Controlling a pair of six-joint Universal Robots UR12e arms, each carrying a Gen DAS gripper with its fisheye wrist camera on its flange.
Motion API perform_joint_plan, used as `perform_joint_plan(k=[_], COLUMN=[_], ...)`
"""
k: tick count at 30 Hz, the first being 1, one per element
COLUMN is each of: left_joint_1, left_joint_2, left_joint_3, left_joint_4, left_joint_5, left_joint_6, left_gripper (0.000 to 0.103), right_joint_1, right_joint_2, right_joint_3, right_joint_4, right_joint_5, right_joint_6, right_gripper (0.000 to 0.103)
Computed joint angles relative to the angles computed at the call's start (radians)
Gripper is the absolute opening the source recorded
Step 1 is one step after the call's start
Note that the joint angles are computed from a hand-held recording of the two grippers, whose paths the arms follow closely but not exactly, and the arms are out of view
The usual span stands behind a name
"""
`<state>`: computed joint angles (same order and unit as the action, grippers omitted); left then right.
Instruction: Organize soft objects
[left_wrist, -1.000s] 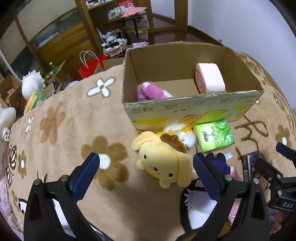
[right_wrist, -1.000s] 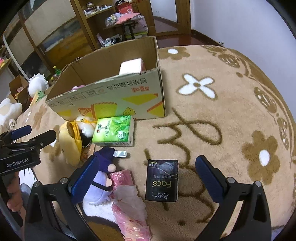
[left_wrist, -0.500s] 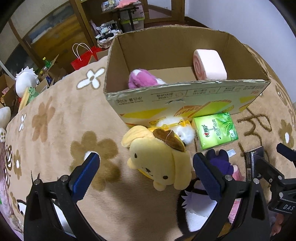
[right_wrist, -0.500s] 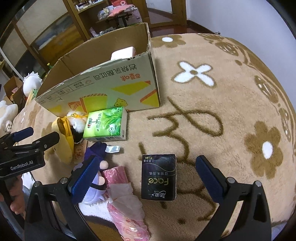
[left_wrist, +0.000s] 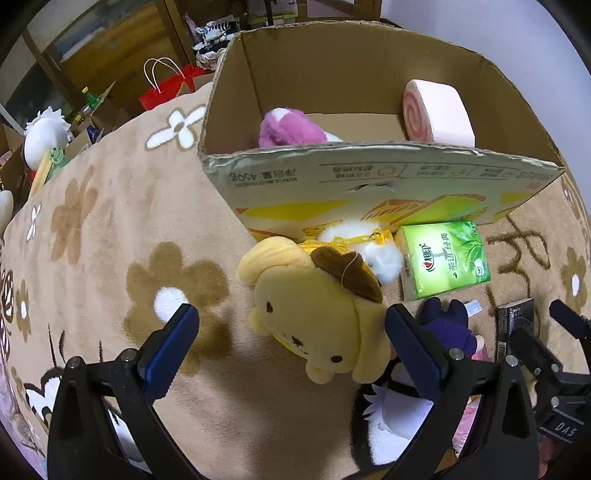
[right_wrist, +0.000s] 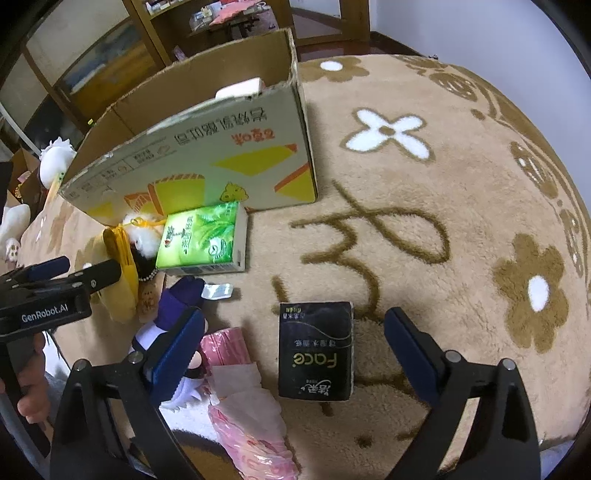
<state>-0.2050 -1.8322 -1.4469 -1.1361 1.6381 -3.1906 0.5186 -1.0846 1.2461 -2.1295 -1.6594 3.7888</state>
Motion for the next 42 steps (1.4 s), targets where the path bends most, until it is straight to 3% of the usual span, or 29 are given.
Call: perform_joint_plan(k=[6, 8, 12, 14, 20, 29, 37, 42], left_joint_1=[0.003, 0.009, 0.026, 0.033, 0.049, 0.027, 0.015, 0.01], left_joint_2=[-0.01, -0.013, -0.019, -0.022, -0.025, -0.041, -0.026, -0.01], left_joint_3=[0.008, 0.012, 0.018, 0.019, 0.015, 0.02, 0.012, -0.002], left_joint_4=[-0.02, -0.032, -0.057, -0.062, -0.071, -0.067, -0.043, -0.024], left_joint_5=[-0.021, -0.042, -0.097, -0.119, -0.178, -0.129, -0.09, -0.062], left_joint_6=[-0.002, -0.014, -0.042, -0.054, -0.063, -0.035, -0.014, -0.02], left_gripper=[0.1, 0.1, 0.1, 0.097, 0.087, 0.084, 0.081, 0.081], right_joint_1=[-0.008, -0.013, -0.015, -0.012, -0.007, -0.012, -0.009, -0.01], right_joint_2=[0.012, 0.013, 0.016, 0.018, 0.019, 0.015, 0.014, -0.006], right_joint_3=[-0.015, -0.015, -0.016, -0.02, -0.017, -0.009, -0.023, 0.001], right_joint_4=[0.064, 0.082, 0.108, 0.119, 0.117, 0.099, 0.099, 0.052], right_joint_5=[0.044, 0.069, 0.091, 0.081, 0.081, 0.094, 0.066, 0.039], right_joint_6=[0.011, 0.016, 0.021, 0.016, 0.007, 0.008, 0.006, 0.033], right_gripper=[0.091, 0.075, 0.064, 0.052, 0.051, 0.05, 0.05, 0.05])
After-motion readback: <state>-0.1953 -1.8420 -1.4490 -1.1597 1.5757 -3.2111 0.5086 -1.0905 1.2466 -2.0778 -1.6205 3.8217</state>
